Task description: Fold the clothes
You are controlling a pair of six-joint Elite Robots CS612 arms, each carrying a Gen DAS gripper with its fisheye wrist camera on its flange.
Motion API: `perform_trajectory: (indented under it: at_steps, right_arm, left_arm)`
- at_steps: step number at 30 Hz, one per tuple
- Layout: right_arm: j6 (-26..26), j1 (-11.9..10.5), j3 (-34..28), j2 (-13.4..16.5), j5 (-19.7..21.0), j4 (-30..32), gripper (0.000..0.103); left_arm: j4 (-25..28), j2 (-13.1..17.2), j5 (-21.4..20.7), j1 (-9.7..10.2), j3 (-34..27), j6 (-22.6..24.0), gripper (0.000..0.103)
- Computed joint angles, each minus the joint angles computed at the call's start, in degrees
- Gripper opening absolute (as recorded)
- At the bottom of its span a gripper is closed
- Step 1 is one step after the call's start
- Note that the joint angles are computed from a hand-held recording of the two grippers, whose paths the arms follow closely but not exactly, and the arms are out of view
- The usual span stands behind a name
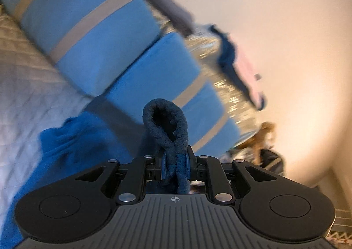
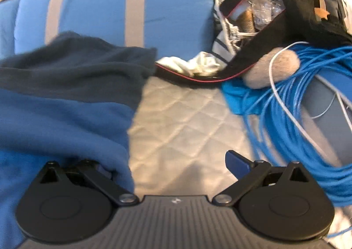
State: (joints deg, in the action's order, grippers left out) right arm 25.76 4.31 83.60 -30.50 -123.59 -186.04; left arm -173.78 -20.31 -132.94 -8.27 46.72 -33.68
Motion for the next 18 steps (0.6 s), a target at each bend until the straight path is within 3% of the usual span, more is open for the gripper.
perform_trajectory:
  at_steps: [3,8,12,15,18]
  right_arm:
    - [-6.49,0.11,0.37,0.51,-2.15,-2.79,0.096]
    - [-2.54,-0.67,3.50,-1.16,1.21,-5.23,0.093]
    - [-1.54,-0.77,4.18,-1.38,2.98,-4.49,0.094]
    - [-4.52,-0.61,4.08,-1.26,2.86,-4.78,0.095]
    - [-6.57,-0.60,3.85,-1.38,2.47,-4.16,0.098]
  left_arm:
    - [5.00,-0.48,2.15,0.23,1.65,4.37,0.015]
    - [13.97,0.21,5.49,0.76,2.73,10.93,0.015]
    - [21.99,0.76,9.11,0.85,3.42,18.72,0.015]
    - [25.87,1.41,10.37,0.92,3.19,22.01,0.015]
    - [27.61,2.21,9.45,1.26,2.76,21.70,0.016]
